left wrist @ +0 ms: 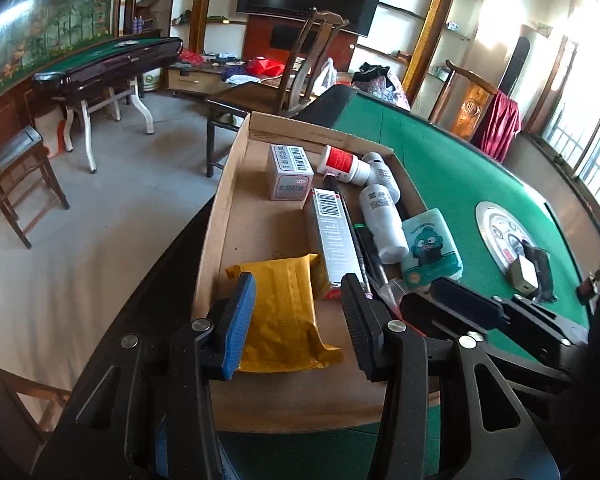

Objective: Organize objects
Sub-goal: 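Lower both items into the box and open both grippers, then grasp the white charger with the left gripper while the right gripper grasps the black pouch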

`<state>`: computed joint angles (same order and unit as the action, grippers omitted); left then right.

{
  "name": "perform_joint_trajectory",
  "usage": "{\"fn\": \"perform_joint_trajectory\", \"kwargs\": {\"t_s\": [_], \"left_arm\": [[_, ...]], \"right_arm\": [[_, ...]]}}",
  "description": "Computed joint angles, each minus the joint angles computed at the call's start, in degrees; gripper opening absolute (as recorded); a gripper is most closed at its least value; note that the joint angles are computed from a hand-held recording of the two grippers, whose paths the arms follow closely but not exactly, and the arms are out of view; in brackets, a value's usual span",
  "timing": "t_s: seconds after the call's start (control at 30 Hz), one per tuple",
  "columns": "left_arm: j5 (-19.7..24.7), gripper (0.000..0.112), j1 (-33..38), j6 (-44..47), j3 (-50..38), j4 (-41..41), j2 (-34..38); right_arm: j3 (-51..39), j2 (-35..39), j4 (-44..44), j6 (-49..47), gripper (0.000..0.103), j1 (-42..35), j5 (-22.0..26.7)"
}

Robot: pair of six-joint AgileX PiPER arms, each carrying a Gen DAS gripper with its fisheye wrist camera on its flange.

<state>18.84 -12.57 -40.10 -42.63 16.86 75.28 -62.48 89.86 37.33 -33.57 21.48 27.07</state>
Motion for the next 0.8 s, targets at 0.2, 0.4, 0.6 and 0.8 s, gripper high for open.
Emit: {"fn": "perform_joint_trajectory", "kwargs": {"t_s": [0.2, 0.4, 0.6, 0.8], "left_arm": [[1.5, 0.044, -1.4, -0.1, -0.8, 0.2, -1.0], [4.3, 0.044, -8.4, -6.3, -4.6, 6.1, 1.9], [8.3, 0.046, -15.9, 8.9, -16.9, -7.5, 10.8], [22.6, 0.047, -21.5, 24.6, -48.0, -19.8, 33.3]], "right_arm": [[1.9, -3.7, 10.6, -9.2, 0.033, -6.7, 3.4], [2.1, -5.6, 15.3, -13.5, 0.033, -18.0, 9.1], [-0.2, -4.7, 19.5, -19.2, 0.033, -36.3, 15.5], [-5.5, 0.4, 26.5, -22.0, 0.037, -53.4, 21.7]]}}
